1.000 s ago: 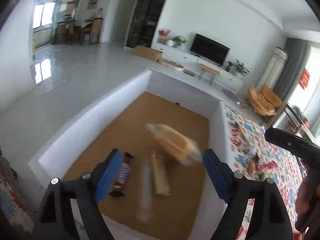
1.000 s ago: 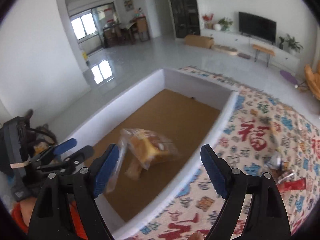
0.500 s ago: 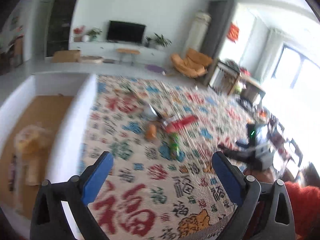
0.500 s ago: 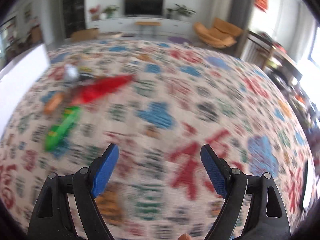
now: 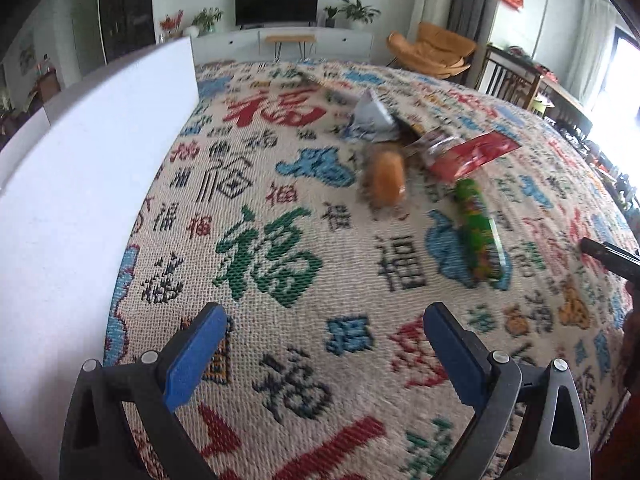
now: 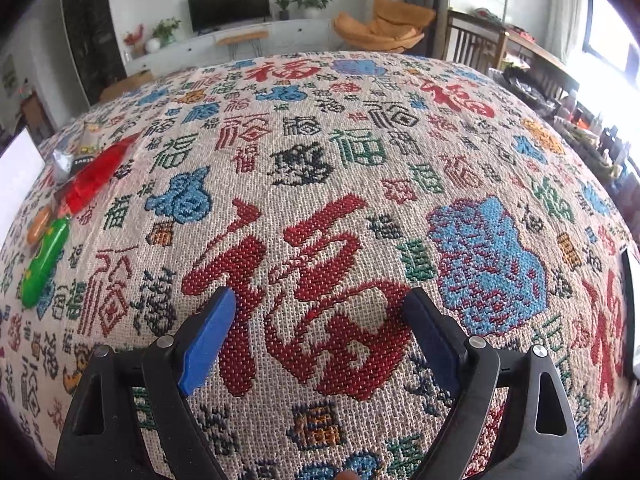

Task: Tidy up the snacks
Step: 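Move both open tools back above the snacks on the cloth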

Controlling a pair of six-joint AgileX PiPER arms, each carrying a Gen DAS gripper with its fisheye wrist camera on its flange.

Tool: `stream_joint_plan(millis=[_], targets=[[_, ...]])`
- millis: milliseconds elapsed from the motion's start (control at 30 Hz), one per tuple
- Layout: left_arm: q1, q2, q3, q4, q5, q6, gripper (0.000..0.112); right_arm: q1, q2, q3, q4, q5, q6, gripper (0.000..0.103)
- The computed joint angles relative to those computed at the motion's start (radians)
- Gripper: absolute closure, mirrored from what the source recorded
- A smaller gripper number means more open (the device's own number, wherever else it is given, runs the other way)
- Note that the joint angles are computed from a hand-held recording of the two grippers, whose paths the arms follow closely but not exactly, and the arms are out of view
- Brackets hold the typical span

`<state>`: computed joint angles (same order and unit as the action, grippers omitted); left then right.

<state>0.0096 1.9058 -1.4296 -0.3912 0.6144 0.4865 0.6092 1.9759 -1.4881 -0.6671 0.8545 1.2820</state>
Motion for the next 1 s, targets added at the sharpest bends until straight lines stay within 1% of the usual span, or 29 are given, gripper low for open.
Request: stream_joint_plan(millis=[67,167,233,300,1000], targets=[[-0.005,-0.006,0.023,0.002,-0.039,0.005,0.013,0.0,0.0,-0.001,0.001,0.0,0.0,0.014],[-0.037,-0.004,0.023,0.102,-0.046,-0.069,0.01,0.0,-0.001,-0.001,0.001,0.0,-0.001,0.014],[-0.051,-0.003,0.02,0.146,-0.049,-0.105,0.009,0.001,-0.001,-0.001,0.001,0.001,-0.001,0.014],[-0.045,0.003,0.012,0.128,-0.044,-0.092,0.009,0.001,-0.001,-0.002,0.001,0.002,-0.001,0.014],[-0.047,0.004,0.011,0.133,-0.043,-0.097,0.009,0.001,-0.002,-0.003,0.003,0.003,-0.004,0.014]])
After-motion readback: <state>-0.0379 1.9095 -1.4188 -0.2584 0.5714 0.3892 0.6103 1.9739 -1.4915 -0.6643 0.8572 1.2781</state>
